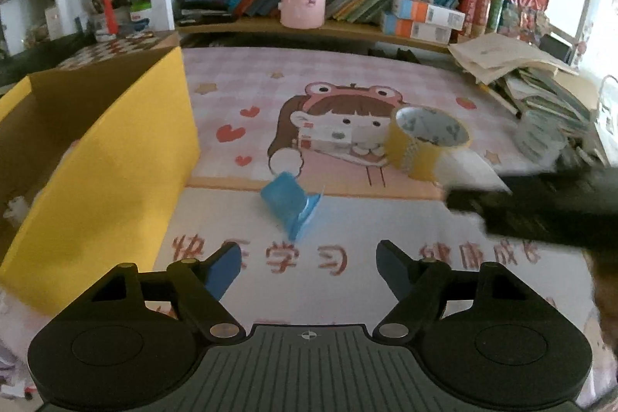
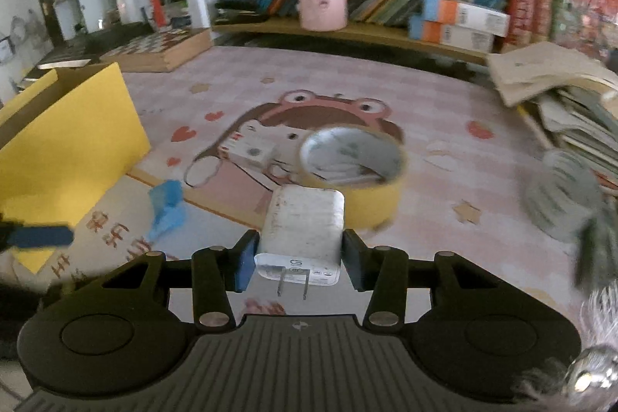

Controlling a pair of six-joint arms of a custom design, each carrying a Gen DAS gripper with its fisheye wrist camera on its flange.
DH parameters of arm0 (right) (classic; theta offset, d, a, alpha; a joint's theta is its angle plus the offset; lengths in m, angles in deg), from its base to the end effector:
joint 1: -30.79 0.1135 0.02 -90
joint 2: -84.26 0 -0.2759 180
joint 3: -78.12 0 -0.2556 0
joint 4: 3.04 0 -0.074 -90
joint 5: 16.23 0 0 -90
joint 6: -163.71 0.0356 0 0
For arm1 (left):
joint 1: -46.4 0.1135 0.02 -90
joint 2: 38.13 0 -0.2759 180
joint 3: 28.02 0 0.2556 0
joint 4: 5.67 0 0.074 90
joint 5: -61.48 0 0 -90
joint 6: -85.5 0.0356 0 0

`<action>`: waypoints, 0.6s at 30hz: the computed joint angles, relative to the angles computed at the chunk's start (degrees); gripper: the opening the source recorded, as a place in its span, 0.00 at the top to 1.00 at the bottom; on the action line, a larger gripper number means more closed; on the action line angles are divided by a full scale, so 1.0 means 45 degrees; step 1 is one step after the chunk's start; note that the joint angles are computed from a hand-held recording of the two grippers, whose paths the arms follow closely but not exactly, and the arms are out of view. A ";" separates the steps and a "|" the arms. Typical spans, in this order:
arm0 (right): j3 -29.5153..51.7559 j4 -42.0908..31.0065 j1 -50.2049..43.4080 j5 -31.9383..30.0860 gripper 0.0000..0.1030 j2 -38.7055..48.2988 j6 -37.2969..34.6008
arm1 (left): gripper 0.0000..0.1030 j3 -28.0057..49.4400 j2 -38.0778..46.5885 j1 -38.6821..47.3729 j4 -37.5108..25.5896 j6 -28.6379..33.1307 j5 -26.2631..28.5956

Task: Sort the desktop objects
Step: 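Grasp the blue item with the left gripper while the right grasps the white power bank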

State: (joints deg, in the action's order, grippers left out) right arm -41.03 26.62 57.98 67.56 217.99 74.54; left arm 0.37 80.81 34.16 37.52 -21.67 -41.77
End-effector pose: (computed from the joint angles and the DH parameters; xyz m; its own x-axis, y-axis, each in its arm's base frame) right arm 0.3235 0.1705 -0.0063 -0.6167 -0.3006 -0.7276 -0.5155 0.8527 0.0846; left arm 0.2213 -0.0397 0.0194 -0.7030 -0.1415 -0.6970 -0.1600 0.9863 -0.0389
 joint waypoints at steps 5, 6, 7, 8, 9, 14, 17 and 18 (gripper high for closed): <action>-0.0776 0.0403 -0.0308 0.0272 0.58 0.0039 0.0331 | 0.28 0.1173 0.0648 0.0205 -0.0426 0.0187 -0.0320; -0.0851 0.0436 -0.0344 0.0290 0.58 0.0081 0.0339 | 0.28 0.1452 0.0816 0.0268 -0.0566 0.0226 -0.0326; -0.0920 0.0480 -0.0347 0.0333 0.58 0.0118 0.0354 | 0.29 0.1757 0.0981 0.0333 -0.0759 0.0256 -0.0346; -0.1000 0.0518 -0.0352 0.0356 0.58 0.0142 0.0377 | 0.29 0.2026 0.1110 0.0396 -0.0967 0.0272 -0.0369; -0.1070 0.0546 -0.0358 0.0368 0.58 0.0147 0.0411 | 0.31 0.2309 0.1253 0.0470 -0.1169 0.0297 -0.0363; -0.1272 0.0681 -0.0344 0.0444 0.58 0.0248 0.0397 | 0.41 0.3522 0.1992 0.0792 -0.2145 0.0536 -0.0279; -0.1268 0.0633 -0.0359 0.0503 0.58 0.0342 0.0363 | 0.53 0.3939 0.2339 0.0925 -0.2437 0.0632 -0.0215; -0.1254 0.0618 -0.0362 0.0538 0.58 0.0382 0.0360 | 0.54 0.3906 0.2441 0.0958 -0.2200 0.0629 -0.0159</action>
